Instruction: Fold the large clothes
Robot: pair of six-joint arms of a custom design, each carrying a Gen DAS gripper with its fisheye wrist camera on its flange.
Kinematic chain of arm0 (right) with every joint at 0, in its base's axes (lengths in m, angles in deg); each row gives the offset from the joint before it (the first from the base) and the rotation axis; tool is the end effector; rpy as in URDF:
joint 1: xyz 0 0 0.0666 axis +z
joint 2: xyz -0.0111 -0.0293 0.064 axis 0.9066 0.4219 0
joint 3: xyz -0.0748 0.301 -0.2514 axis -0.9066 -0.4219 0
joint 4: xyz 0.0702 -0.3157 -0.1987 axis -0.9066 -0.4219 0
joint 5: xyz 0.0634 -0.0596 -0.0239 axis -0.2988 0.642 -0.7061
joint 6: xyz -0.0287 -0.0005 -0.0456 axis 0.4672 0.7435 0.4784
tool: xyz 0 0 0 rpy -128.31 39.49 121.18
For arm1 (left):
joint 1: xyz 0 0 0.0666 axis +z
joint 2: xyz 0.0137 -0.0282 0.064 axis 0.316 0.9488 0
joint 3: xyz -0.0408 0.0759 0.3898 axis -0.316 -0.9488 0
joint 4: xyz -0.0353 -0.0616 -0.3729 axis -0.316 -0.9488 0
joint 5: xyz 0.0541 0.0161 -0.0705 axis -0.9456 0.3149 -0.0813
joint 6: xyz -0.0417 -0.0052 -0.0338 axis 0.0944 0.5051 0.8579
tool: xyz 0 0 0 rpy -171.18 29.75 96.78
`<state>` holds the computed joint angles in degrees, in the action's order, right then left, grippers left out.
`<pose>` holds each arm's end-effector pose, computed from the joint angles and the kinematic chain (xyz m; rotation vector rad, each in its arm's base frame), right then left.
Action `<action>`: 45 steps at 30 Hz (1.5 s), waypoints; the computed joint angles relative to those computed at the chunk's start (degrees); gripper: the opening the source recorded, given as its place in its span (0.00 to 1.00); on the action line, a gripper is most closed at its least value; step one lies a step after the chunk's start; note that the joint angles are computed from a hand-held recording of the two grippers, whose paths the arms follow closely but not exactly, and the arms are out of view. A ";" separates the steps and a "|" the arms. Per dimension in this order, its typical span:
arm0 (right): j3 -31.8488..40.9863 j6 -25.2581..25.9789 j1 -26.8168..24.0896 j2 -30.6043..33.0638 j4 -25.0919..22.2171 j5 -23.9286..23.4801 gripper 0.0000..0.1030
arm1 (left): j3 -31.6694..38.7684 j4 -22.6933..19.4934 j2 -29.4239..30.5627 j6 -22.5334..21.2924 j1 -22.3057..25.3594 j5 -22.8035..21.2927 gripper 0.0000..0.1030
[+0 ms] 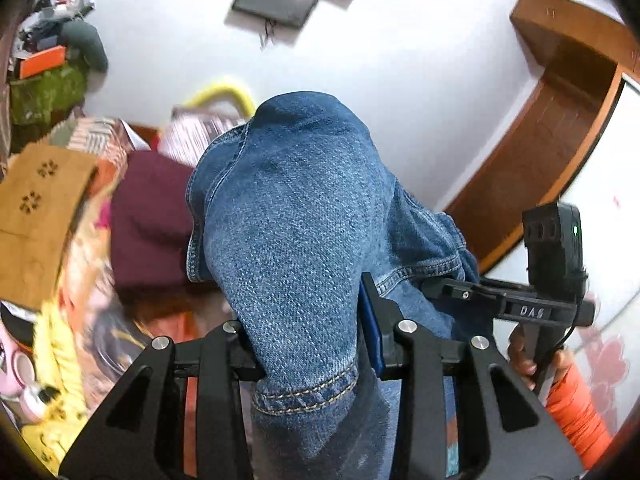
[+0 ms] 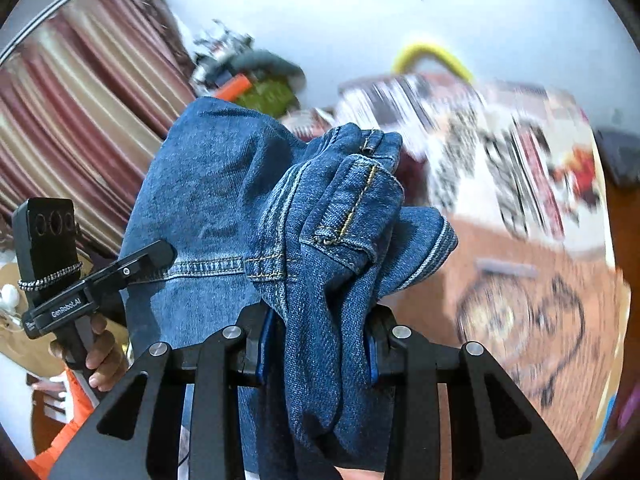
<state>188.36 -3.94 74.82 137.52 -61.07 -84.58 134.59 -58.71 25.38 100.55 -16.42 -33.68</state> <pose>0.4777 0.1036 0.5568 -0.5304 2.4011 0.8627 0.4759 -0.3296 0.5564 -0.0284 2.2480 -0.6198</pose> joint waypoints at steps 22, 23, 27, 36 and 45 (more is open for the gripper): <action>33.48 -12.17 7.22 30.91 3.24 2.47 0.31 | 36.10 -14.79 28.95 -4.74 17.70 9.45 0.37; 34.93 -11.43 7.56 32.47 1.65 3.65 0.33 | 39.61 -18.44 32.69 -4.19 18.59 10.31 0.37; 43.36 -11.86 7.72 40.26 -7.10 4.54 0.40 | 30.61 -14.08 31.16 -4.10 19.52 11.50 0.43; 25.66 -7.96 7.96 26.88 -0.05 13.56 0.47 | 25.59 -15.92 25.49 -10.09 16.32 -0.16 0.47; 10.37 -4.60 8.25 12.89 8.99 19.49 0.47 | 8.75 -10.97 11.14 -7.13 12.52 -5.90 0.47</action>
<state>198.72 -8.55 83.08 150.41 -52.08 -65.09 143.34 -69.68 36.52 93.42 -3.90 -39.58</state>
